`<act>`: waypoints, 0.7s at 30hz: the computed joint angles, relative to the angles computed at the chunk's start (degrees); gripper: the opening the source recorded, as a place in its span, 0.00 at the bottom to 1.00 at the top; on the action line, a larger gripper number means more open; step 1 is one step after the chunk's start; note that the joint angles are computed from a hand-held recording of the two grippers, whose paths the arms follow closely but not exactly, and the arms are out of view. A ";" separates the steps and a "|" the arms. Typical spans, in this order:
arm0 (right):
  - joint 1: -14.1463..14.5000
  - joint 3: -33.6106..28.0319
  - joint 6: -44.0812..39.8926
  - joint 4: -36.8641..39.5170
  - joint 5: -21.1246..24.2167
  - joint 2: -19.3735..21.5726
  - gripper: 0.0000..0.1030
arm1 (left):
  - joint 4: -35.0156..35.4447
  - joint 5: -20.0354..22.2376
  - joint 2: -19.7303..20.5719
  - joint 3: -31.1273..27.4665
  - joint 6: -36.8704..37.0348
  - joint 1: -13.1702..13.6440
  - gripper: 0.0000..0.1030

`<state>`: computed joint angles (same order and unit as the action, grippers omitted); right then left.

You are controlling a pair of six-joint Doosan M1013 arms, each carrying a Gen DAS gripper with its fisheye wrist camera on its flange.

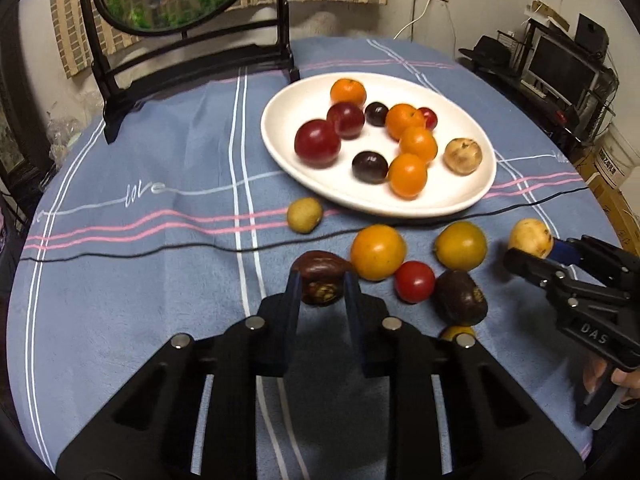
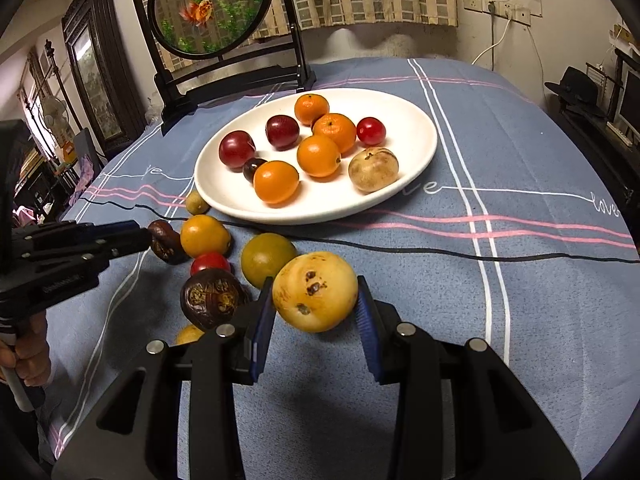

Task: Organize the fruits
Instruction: 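Carry the pale fruit and dark fruit onto the white plate and open both tools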

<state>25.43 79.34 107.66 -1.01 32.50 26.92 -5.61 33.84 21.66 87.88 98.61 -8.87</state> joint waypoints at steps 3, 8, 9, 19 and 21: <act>0.01 -0.23 -0.58 0.68 0.18 0.19 0.38 | -0.90 0.84 0.48 -0.27 1.12 0.14 0.37; 0.00 -0.27 -1.34 1.55 0.02 0.18 0.38 | 0.34 2.73 2.27 -0.99 0.83 -0.05 0.57; -0.02 -0.28 -1.73 2.00 0.03 0.21 0.38 | 0.83 2.98 2.61 -1.26 0.11 -0.06 0.57; -0.11 -0.41 -3.39 3.21 0.61 0.30 0.38 | -0.07 4.49 5.54 -4.91 2.47 -0.12 0.39; -0.12 -0.21 -3.44 3.28 0.20 0.16 0.38 | 3.35 3.15 4.92 -3.95 0.09 -0.70 0.39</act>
